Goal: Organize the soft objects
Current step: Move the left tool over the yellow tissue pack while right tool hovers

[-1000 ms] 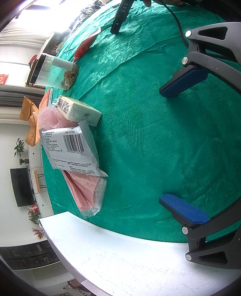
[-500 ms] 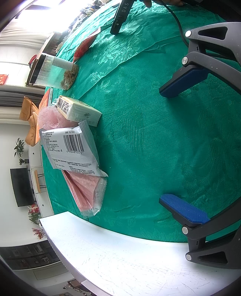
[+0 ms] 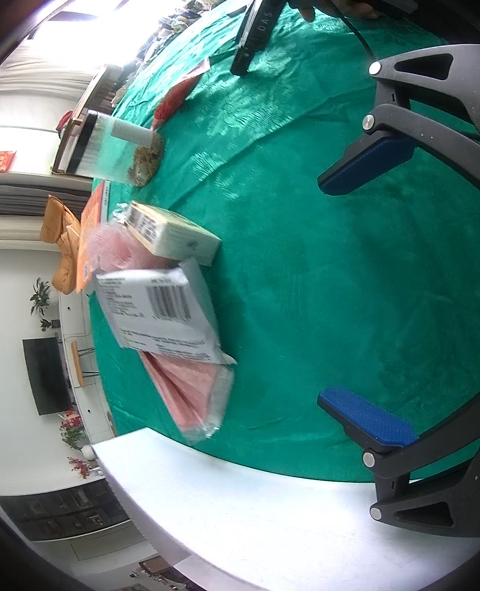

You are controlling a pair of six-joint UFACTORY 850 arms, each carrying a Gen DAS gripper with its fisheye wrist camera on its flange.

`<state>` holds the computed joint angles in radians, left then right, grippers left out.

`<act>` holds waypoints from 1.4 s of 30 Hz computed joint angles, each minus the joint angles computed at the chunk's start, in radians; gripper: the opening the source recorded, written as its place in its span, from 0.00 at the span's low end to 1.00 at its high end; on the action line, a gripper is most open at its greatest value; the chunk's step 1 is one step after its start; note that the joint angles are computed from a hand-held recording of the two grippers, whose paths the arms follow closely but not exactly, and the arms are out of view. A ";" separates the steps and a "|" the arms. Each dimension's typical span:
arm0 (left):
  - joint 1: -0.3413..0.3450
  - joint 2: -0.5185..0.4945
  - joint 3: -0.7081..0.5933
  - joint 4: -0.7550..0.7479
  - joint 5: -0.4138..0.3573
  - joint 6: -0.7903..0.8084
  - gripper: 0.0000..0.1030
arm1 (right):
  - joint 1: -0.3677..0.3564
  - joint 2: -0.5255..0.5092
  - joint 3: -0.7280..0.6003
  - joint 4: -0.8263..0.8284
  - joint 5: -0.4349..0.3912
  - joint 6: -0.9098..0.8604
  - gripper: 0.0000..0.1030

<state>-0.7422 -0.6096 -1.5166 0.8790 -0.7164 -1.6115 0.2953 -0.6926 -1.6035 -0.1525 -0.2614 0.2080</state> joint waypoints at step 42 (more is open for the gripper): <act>-0.007 -0.133 -0.225 -0.171 -0.079 0.355 0.87 | 0.001 0.000 0.001 0.035 -0.001 -0.042 0.85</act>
